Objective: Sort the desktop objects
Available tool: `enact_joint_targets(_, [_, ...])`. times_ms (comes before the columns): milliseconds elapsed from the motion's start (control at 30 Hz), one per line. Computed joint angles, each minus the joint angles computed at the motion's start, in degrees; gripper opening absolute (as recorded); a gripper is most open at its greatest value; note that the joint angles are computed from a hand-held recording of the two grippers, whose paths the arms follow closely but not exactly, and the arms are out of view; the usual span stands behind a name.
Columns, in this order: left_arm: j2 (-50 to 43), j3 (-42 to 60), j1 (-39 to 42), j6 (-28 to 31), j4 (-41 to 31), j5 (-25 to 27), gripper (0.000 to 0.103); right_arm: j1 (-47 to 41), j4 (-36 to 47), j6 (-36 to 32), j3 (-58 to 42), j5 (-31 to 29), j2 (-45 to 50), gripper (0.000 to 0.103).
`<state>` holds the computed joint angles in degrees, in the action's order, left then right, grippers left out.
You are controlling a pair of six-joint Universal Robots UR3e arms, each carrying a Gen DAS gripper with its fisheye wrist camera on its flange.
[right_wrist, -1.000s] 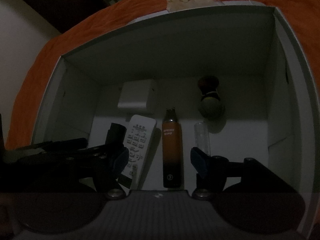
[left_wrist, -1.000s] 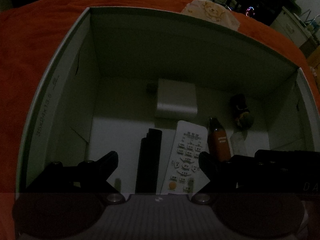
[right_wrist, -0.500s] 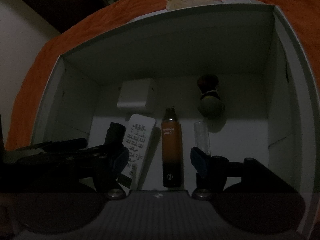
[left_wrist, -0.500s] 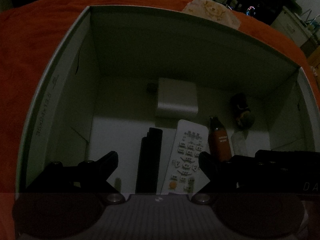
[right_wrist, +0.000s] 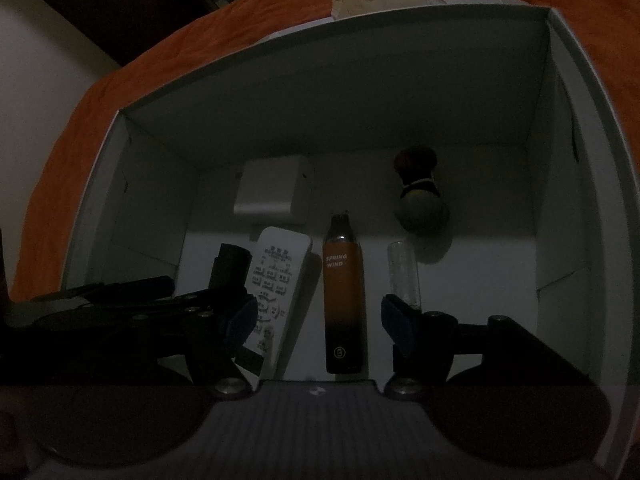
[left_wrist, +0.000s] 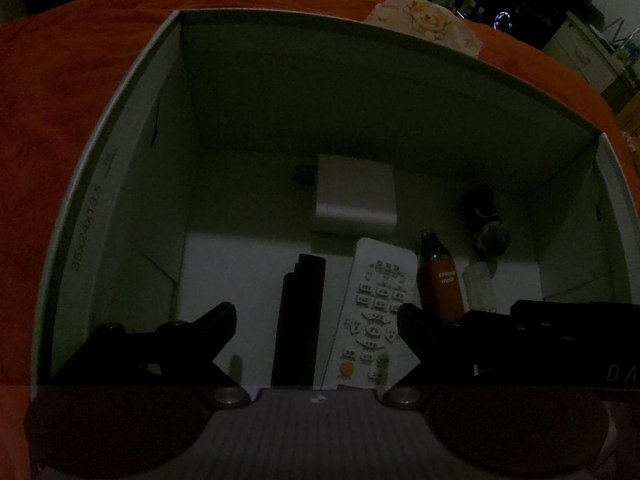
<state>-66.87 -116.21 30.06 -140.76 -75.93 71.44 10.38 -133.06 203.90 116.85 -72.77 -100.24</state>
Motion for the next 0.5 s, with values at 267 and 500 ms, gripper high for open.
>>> enact_joint_targets(267, [0.3,0.0,0.0,0.1,0.1,-0.1,0.087,0.2,-0.7,0.5,0.1,-0.1,0.1,0.072])
enact_joint_targets(500, [0.5,0.7,0.2,0.7,-0.7,-0.4,0.087,1.3,-0.2,0.3,-1.0,-1.9,0.1,0.072])
